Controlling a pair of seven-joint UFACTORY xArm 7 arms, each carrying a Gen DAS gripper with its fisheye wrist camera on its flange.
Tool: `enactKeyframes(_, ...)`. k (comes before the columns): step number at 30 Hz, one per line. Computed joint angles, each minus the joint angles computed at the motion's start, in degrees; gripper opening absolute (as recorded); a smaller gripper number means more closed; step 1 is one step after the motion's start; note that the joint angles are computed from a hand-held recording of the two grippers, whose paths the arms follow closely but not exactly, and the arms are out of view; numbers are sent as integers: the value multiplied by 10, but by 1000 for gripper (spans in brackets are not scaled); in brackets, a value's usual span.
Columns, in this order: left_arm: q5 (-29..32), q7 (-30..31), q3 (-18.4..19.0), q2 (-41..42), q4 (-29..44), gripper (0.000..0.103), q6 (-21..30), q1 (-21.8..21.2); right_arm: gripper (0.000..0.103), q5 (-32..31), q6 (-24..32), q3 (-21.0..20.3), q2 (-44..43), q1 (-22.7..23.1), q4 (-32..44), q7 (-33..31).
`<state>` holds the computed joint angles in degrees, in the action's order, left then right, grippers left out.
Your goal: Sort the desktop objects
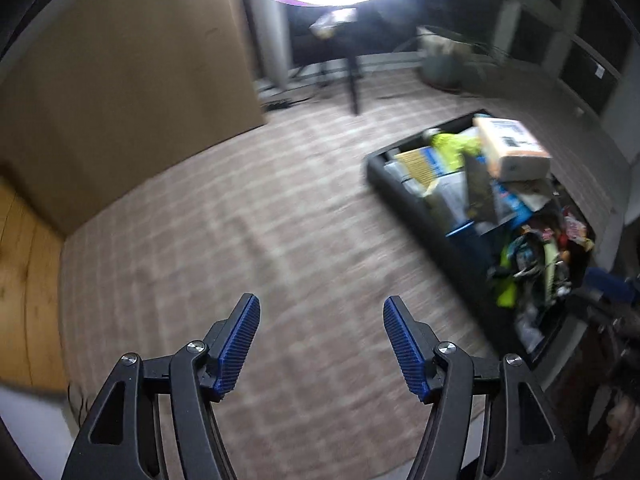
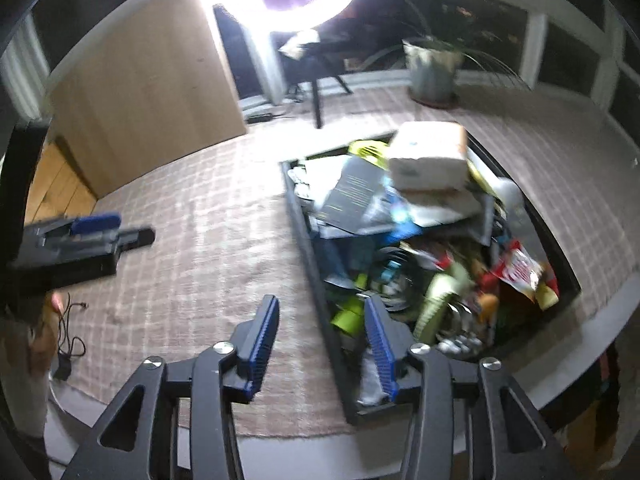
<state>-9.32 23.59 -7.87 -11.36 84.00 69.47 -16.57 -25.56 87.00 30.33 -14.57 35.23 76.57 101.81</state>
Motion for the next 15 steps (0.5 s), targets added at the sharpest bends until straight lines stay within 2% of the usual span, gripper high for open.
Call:
enactKeyframes(2,9,-5,13,-24,-28,68,-14,14,53,-21,5,6,29,0,27,-11)
enactKeyframes(7,-1,-10,52,-68,-63,69,-22,53,53,-73,11,-8,106,29,94,-37)
enactKeyframes(11,4,8,72,-101,-89,75,-42,78,61,-97,3,-31,151,59,132,-41)
enactKeyframes(14,-6,24,88,-111,-91,88,-35,89,66,-113,4,-48,180,83,159,-31)
enactKeyframes(15,-12,30,95,-115,-94,88,-36,93,67,-119,10,-54,191,92,171,-28)
